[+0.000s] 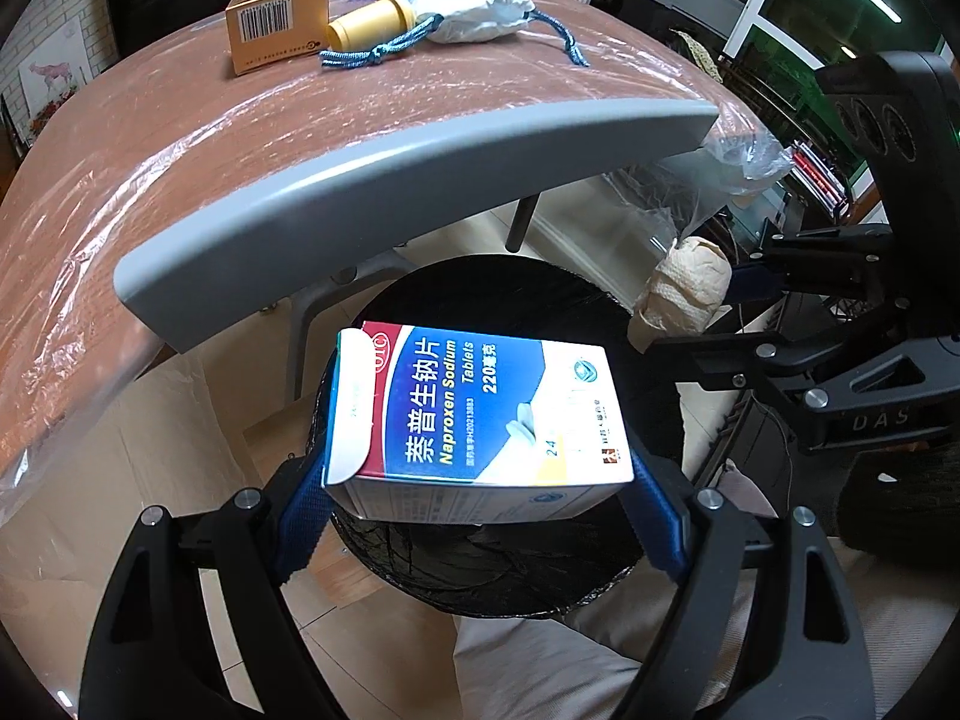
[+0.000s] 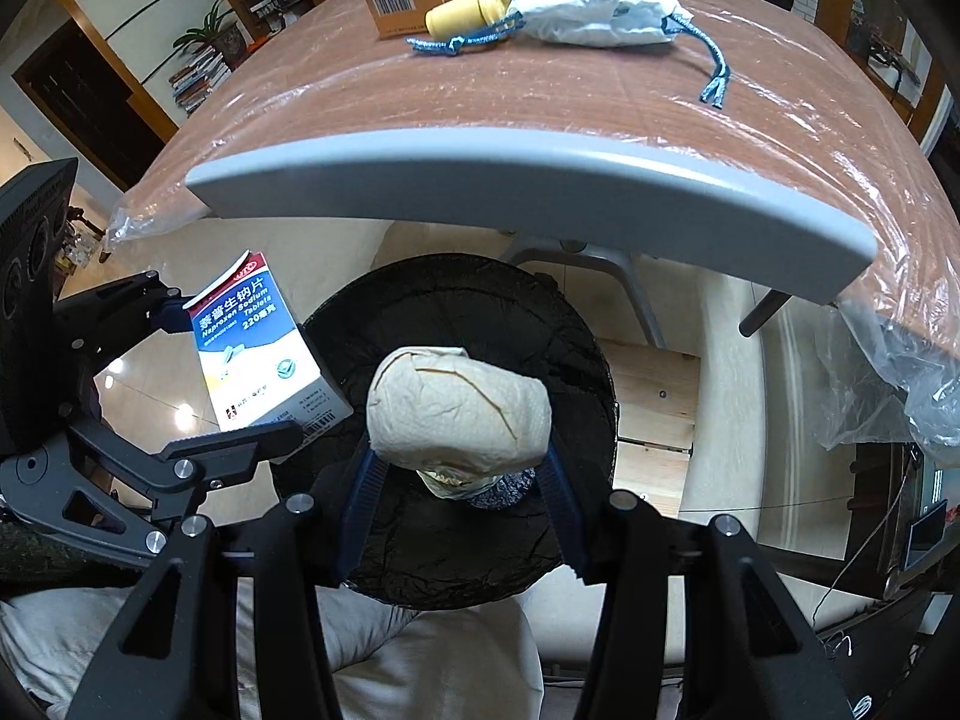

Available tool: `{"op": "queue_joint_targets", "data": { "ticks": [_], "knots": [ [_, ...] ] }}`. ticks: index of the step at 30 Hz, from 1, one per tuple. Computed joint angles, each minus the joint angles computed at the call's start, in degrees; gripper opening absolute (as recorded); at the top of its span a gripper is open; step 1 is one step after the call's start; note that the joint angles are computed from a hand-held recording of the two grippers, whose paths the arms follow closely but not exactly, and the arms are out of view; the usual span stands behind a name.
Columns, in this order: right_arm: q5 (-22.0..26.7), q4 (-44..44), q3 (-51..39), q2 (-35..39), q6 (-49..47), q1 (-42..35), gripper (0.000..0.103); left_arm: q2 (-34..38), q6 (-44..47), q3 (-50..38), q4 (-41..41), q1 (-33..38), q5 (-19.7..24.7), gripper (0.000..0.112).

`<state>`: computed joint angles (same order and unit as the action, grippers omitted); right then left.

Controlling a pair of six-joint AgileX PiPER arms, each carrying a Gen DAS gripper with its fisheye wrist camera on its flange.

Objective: Collect trash
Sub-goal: 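Carry the beige bundle and Naproxen box with both tools over the trash bin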

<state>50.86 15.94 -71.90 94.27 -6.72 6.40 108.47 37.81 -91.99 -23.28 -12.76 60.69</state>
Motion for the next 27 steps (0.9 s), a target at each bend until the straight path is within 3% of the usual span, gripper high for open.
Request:
{"op": "queue_joint_targets", "data": {
  "ticks": [27],
  "knots": [
    [-0.3, -2.7, -1.8, 5.5, 0.4, 1.2, 0.049, 3.6, -1.5, -0.5, 4.7, -1.4, -1.9, 0.085]
  ]
}}
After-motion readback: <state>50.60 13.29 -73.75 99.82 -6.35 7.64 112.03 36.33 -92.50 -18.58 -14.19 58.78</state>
